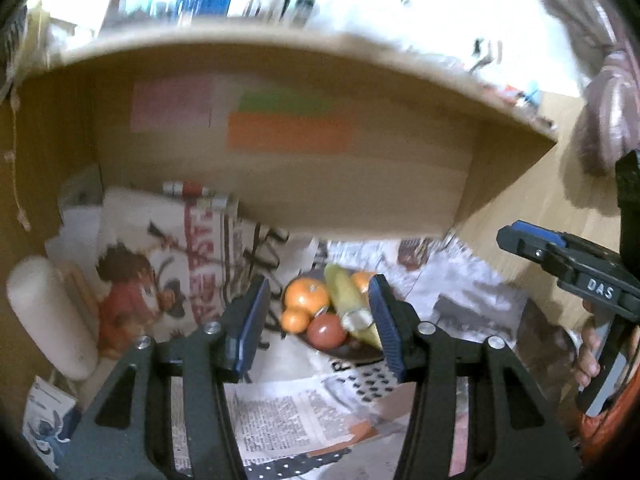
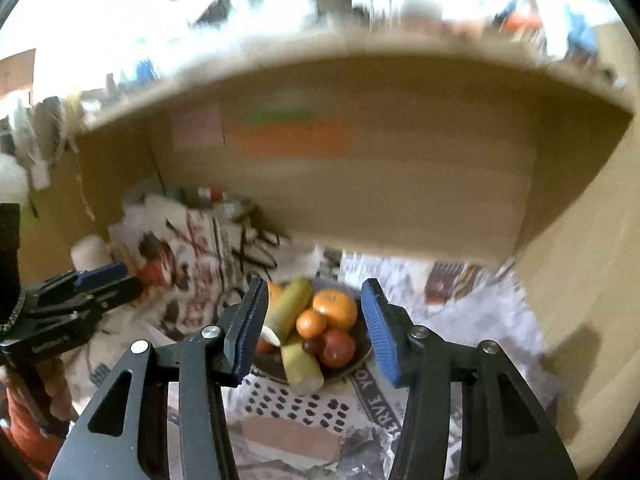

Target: Organize fruits

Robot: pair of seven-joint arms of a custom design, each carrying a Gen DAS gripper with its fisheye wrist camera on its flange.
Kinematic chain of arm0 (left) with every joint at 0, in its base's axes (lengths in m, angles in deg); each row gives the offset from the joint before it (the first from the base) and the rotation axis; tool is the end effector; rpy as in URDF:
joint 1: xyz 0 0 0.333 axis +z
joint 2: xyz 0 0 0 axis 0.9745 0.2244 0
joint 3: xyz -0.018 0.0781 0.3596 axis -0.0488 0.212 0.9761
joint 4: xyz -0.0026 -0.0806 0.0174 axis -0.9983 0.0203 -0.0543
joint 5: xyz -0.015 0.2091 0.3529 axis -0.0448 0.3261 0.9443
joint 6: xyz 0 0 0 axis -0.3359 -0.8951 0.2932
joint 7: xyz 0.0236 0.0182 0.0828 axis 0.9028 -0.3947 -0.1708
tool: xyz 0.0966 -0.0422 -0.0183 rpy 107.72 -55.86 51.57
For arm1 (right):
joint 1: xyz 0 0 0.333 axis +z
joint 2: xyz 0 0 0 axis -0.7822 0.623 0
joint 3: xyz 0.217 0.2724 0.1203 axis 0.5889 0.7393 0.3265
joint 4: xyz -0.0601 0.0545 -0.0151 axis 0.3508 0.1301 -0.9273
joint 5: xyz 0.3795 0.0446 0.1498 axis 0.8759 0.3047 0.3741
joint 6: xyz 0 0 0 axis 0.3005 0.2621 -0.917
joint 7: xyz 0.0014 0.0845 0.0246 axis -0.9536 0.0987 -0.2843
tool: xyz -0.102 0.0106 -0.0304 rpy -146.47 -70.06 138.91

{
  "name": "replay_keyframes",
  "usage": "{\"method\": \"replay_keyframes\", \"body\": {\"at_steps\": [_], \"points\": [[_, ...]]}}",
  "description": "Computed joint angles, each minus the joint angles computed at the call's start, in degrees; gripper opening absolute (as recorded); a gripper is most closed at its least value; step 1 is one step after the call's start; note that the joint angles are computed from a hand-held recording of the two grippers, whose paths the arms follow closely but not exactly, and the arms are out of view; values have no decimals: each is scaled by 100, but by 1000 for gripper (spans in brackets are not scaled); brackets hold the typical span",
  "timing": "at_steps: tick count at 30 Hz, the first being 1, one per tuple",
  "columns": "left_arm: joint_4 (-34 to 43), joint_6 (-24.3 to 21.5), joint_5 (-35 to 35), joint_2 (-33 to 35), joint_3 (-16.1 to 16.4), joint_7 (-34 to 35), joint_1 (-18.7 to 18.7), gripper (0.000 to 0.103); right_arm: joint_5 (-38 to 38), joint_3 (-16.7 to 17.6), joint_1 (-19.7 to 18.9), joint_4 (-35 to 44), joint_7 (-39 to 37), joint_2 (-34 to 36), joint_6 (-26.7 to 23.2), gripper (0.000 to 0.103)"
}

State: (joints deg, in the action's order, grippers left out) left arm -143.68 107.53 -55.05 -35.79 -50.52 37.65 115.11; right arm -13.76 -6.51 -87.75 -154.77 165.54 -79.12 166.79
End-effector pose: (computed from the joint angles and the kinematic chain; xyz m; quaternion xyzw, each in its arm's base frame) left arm 0.3621 -0.3648 0.5608 -0.5907 0.5409 -0.4438 0.4019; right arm 0.4440 0.3796 0.6016 -0.7261 0.3886 -0.2644 0.5018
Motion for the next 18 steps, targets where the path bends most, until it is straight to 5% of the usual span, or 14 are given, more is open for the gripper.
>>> {"method": "replay_keyframes", "body": {"at_steps": [4,7,12,18], "points": [[18,-80,-26,-496,142,-76,-220,56,183,-1505,1548,-472,85,-417,573,51],[16,-165,-40,-830,206,-125,-374,63,329,-2062,2161,-773,96,-654,892,53],[-12,-374,-65,-1307,296,-223,-634,74,714,-2346,2601,-1085,-71,-919,1227,60],[-36,-676,-51,-1677,333,-346,-822,92,1359,-2304,2793,-1409,-405,-1221,1620,81]]}}
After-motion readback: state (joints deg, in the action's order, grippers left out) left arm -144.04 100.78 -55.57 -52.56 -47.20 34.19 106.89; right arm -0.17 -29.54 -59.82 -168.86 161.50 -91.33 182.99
